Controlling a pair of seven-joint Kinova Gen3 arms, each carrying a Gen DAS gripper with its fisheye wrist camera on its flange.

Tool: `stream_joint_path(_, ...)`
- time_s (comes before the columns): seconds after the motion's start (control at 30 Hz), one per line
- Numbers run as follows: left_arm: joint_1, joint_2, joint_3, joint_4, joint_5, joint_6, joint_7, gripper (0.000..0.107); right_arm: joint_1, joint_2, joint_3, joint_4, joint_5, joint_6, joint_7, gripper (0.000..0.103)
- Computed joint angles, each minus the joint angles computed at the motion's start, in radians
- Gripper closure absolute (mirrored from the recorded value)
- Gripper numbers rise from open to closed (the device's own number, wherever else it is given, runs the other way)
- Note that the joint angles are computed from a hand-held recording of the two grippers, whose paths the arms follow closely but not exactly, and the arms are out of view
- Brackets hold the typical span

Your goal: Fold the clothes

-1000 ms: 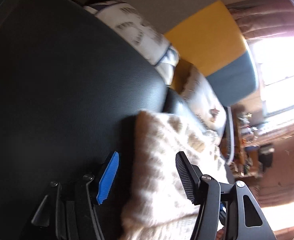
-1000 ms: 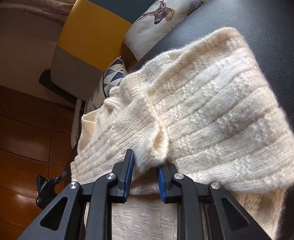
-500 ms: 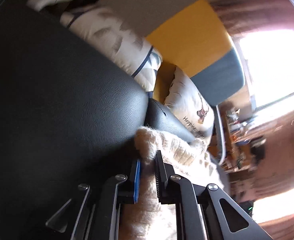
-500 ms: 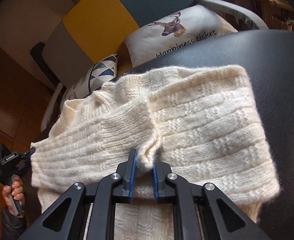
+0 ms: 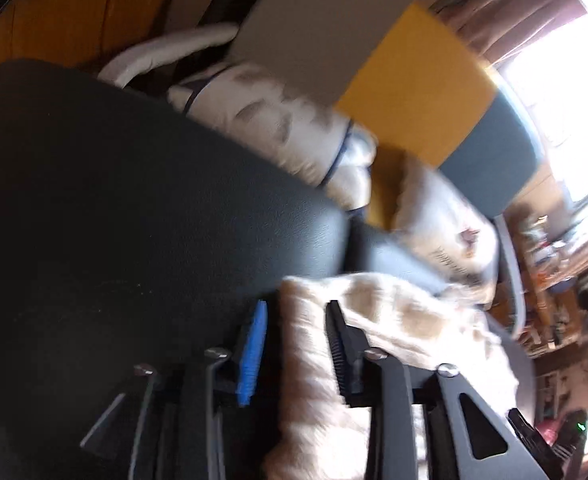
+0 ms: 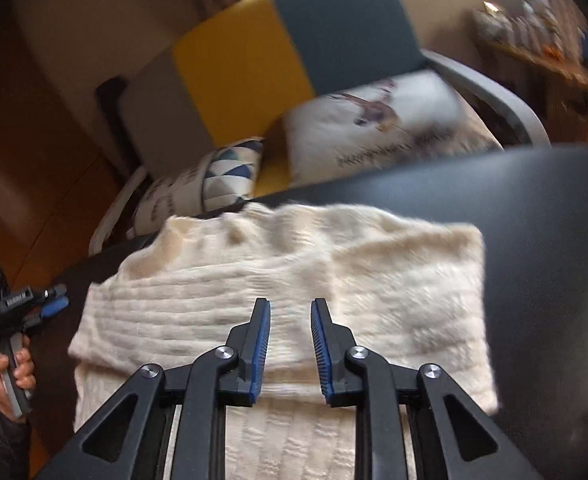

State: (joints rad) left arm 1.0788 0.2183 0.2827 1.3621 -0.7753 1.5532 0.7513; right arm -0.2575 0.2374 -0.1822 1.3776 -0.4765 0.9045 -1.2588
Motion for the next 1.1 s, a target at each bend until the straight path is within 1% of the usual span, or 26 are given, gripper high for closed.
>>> stream_joint_path(0.07, 0.029, 0.013, 0.013, -0.015, -0.048, -0.01, -0.025, 0.067, -0.085, 0.013, 0.033, -0.037, 0.081, 0.007, 0.003, 0.081)
stream_joint_path(0.13, 0.041, 0.036, 0.013, -0.043, -0.064, -0.024, -0.078, 0.067, -0.178, 0.055, 0.09, -0.092, 0.163, 0.041, -0.021, 0.081)
stream_joint_path(0.2, 0.04, 0.074, -0.001, -0.086, -0.052, -0.039, -0.145, 0.067, -0.27, 0.114, 0.168, -0.16, 0.244, 0.093, -0.07, 0.081)
stream_joint_path(0.23, 0.035, 0.09, -0.01, -0.103, -0.03, -0.046, -0.175, 0.067, -0.302, 0.142, 0.194, -0.184, 0.285, 0.106, -0.109, 0.084)
stream_joint_path(0.27, 0.027, 0.105, -0.019, -0.116, -0.005, -0.054, -0.207, 0.067, -0.316, 0.155, 0.2, -0.197, 0.322, 0.103, -0.145, 0.085)
stream_joint_path(0.3, 0.018, 0.12, -0.027, -0.131, 0.021, -0.06, -0.24, 0.067, -0.311, 0.157, 0.192, -0.193, 0.344, 0.084, -0.181, 0.085)
stream_joint_path(0.33, 0.015, 0.135, -0.038, -0.143, 0.043, -0.058, -0.258, 0.067, -0.287, 0.159, 0.167, -0.192, 0.35, 0.075, -0.201, 0.085)
stream_joint_path(0.37, 0.017, 0.149, -0.05, -0.153, 0.062, -0.05, -0.262, 0.068, -0.258, 0.158, 0.124, -0.188, 0.371, 0.068, -0.216, 0.085)
stream_joint_path(0.4, 0.018, 0.163, -0.062, -0.163, 0.081, -0.042, -0.267, 0.068, -0.232, 0.151, 0.077, -0.168, 0.405, 0.046, -0.223, 0.085)
stream_joint_path(0.43, 0.025, 0.173, -0.076, -0.168, 0.089, -0.039, -0.265, 0.068, -0.217, 0.139, 0.049, -0.141, 0.428, 0.02, -0.216, 0.085)
stream_joint_path(0.47, 0.039, 0.183, -0.088, -0.183, 0.09, -0.028, -0.271, 0.068, -0.209, 0.132, 0.037, -0.126, 0.434, 0.007, -0.207, 0.085)
stream_joint_path(0.53, 0.062, 0.21, -0.104, -0.23, 0.09, 0.012, -0.297, 0.068, -0.199, 0.122, 0.029, -0.106, 0.427, -0.009, -0.183, 0.085)
stream_joint_path(0.57, 0.077, 0.209, -0.115, -0.232, 0.087, 0.01, -0.287, 0.068, -0.192, 0.121, 0.025, -0.106, 0.419, -0.006, -0.175, 0.085)
stream_joint_path(0.63, 0.113, 0.182, -0.134, -0.192, 0.061, -0.028, -0.227, 0.068, -0.184, 0.129, 0.023, -0.124, 0.404, 0.016, -0.166, 0.085)
stream_joint_path(0.7, 0.154, 0.168, -0.141, -0.173, 0.019, -0.038, -0.174, 0.068, -0.187, 0.143, 0.026, -0.159, 0.402, 0.053, -0.17, 0.084)
stream_joint_path(0.73, 0.159, 0.166, -0.128, -0.173, 0.0, -0.037, -0.17, 0.068, -0.186, 0.141, 0.026, -0.168, 0.395, 0.065, -0.172, 0.084)
stream_joint_path(0.8, 0.173, 0.175, -0.116, -0.189, -0.018, -0.028, -0.193, 0.068, -0.156, 0.111, 0.006, -0.14, 0.342, 0.049, -0.142, 0.083)
stream_joint_path(0.87, 0.171, 0.183, -0.109, -0.205, -0.007, -0.03, -0.224, 0.068, -0.125, 0.076, -0.015, -0.102, 0.282, 0.035, -0.092, 0.083)
stream_joint_path(0.9, 0.16, 0.194, -0.106, -0.223, 0.017, -0.019, -0.251, 0.068, -0.113, 0.059, -0.032, -0.081, 0.272, 0.035, -0.073, 0.083)
stream_joint_path(0.93, 0.148, 0.203, -0.112, -0.234, 0.051, -0.015, -0.274, 0.068, -0.119, 0.045, -0.032, -0.062, 0.278, 0.039, -0.058, 0.083)
stream_joint_path(0.97, 0.134, 0.204, -0.109, -0.226, 0.073, -0.027, -0.28, 0.068, -0.144, 0.036, -0.014, -0.046, 0.3, 0.044, -0.05, 0.083)
stream_joint_path(1.0, 0.129, 0.206, -0.112, -0.22, 0.087, -0.036, -0.29, 0.068, -0.171, 0.037, 0.012, -0.028, 0.322, 0.047, -0.05, 0.083)
stream_joint_path(1.03, 0.129, 0.21, -0.118, -0.222, 0.091, -0.034, -0.296, 0.068, -0.18, 0.038, 0.022, -0.01, 0.328, 0.034, -0.06, 0.082)
stream_joint_path(1.07, 0.131, 0.211, -0.124, -0.224, 0.093, -0.033, -0.293, 0.068, -0.171, 0.034, 0.018, 0.001, 0.318, 0.02, -0.076, 0.082)
stream_joint_path(1.1, 0.13, 0.211, -0.129, -0.226, 0.098, -0.034, -0.289, 0.068, -0.142, 0.035, 0.0, -0.001, 0.291, 0.023, -0.091, 0.082)
